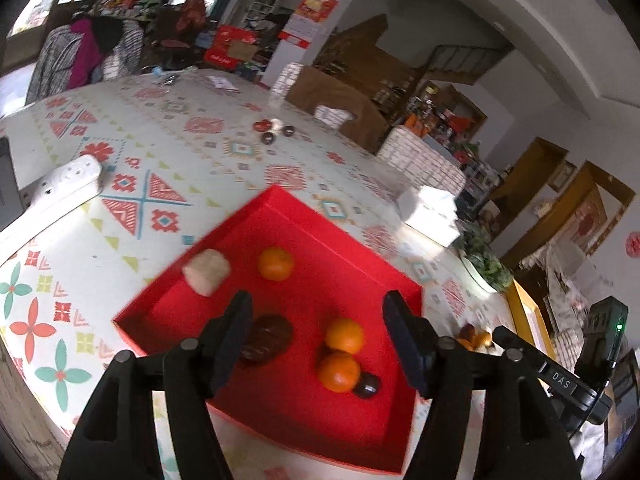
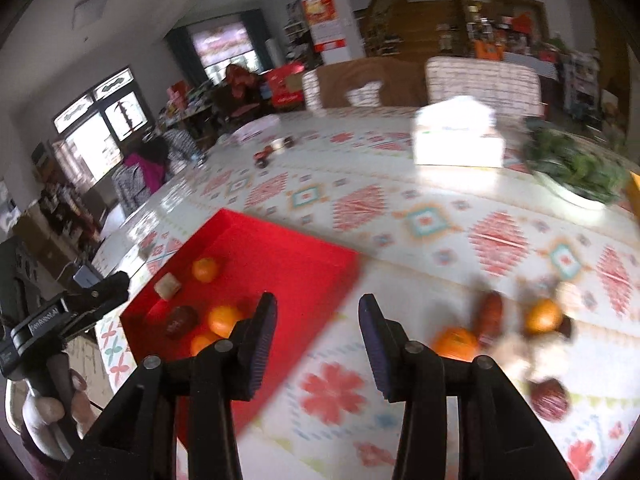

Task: Organize fruits
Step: 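Move both tools back toward the fruit row, right tool toward a red date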

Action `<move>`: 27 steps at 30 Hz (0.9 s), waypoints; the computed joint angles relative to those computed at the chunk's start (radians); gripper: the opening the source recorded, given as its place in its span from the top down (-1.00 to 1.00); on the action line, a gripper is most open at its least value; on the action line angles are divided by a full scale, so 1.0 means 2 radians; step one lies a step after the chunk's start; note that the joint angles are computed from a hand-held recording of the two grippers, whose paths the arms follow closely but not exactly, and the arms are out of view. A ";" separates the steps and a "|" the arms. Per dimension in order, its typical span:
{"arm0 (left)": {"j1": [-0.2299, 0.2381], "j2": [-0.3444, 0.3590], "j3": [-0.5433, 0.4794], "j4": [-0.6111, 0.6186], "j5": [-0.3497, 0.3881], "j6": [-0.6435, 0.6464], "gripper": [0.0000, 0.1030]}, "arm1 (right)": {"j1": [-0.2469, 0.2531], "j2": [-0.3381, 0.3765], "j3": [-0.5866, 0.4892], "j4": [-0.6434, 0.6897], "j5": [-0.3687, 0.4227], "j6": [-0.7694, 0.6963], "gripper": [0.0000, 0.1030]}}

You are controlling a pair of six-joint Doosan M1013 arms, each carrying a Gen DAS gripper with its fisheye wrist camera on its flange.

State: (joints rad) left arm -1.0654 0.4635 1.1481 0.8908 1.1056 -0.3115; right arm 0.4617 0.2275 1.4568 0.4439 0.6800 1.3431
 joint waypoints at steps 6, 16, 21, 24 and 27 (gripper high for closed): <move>-0.005 0.027 -0.045 -0.014 -0.015 0.053 -0.37 | -0.043 -0.038 0.051 -0.071 -0.018 0.059 -0.08; -0.004 0.101 -0.167 -0.104 -0.028 0.209 -0.38 | -0.073 -0.036 0.072 -0.078 0.002 0.081 -0.08; -0.001 0.143 -0.236 -0.148 -0.002 0.280 -0.38 | -0.071 -0.022 0.065 -0.062 0.010 0.051 -0.08; 0.003 0.171 -0.282 -0.174 0.016 0.322 -0.38 | -0.071 -0.015 0.063 -0.047 0.015 0.037 -0.08; 0.008 0.208 -0.346 -0.194 0.049 0.374 -0.38 | -0.070 -0.012 0.063 -0.041 0.014 0.027 -0.08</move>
State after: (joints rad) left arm -1.0503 0.8805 0.4568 0.5031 1.2028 0.4372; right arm 0.3214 0.2029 1.5834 0.3610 0.7087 1.3966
